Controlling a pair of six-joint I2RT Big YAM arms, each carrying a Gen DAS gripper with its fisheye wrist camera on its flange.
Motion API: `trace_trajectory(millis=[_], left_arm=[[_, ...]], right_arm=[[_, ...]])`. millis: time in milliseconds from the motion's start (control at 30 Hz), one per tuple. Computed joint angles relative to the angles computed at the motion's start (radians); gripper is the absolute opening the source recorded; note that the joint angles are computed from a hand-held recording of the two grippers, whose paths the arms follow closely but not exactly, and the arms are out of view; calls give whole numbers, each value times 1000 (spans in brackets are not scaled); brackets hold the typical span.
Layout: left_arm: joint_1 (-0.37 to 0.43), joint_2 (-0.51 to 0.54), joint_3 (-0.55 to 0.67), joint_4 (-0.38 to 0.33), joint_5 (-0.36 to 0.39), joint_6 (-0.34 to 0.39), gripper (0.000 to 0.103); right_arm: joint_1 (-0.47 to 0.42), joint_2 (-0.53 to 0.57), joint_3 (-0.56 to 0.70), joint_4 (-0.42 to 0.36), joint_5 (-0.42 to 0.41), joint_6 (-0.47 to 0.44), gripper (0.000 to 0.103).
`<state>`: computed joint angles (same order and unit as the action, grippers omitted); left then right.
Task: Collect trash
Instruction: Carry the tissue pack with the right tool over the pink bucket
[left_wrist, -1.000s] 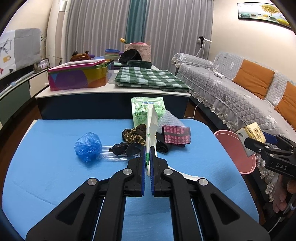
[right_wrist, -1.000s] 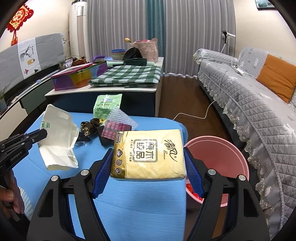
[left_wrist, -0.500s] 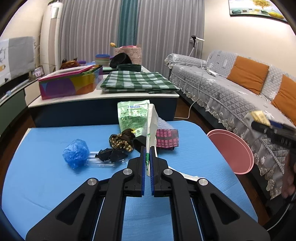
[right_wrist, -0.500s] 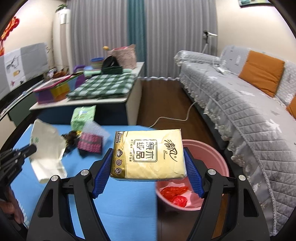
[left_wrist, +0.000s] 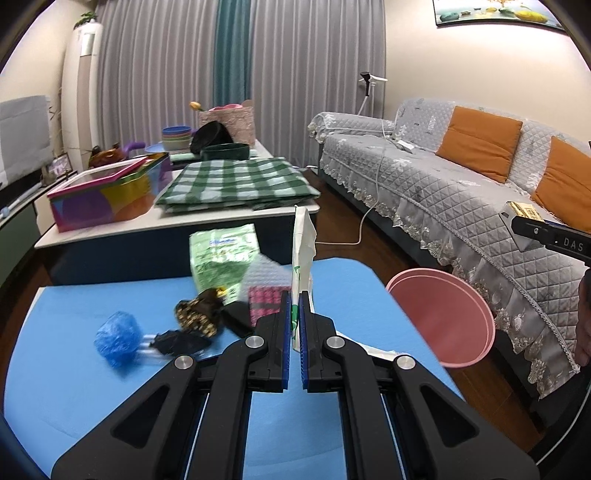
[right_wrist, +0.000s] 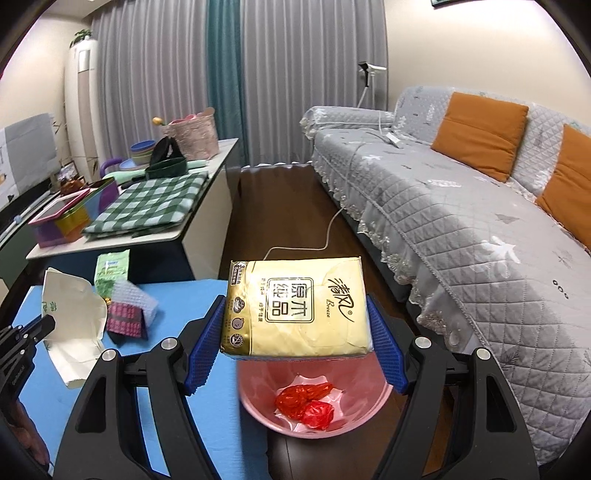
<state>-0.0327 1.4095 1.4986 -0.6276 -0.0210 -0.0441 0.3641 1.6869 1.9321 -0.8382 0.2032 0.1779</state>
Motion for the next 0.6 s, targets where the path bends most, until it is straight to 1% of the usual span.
trace_trajectory(millis=[367,600], left_arm=[[-63,88,104,-17,-21,-4,4],[-96,140,163,-26,-24,-11,4]], right_arm=[[-42,23,49,-25,-9,24,72],[-62,36,63,-28,-14,38,72]])
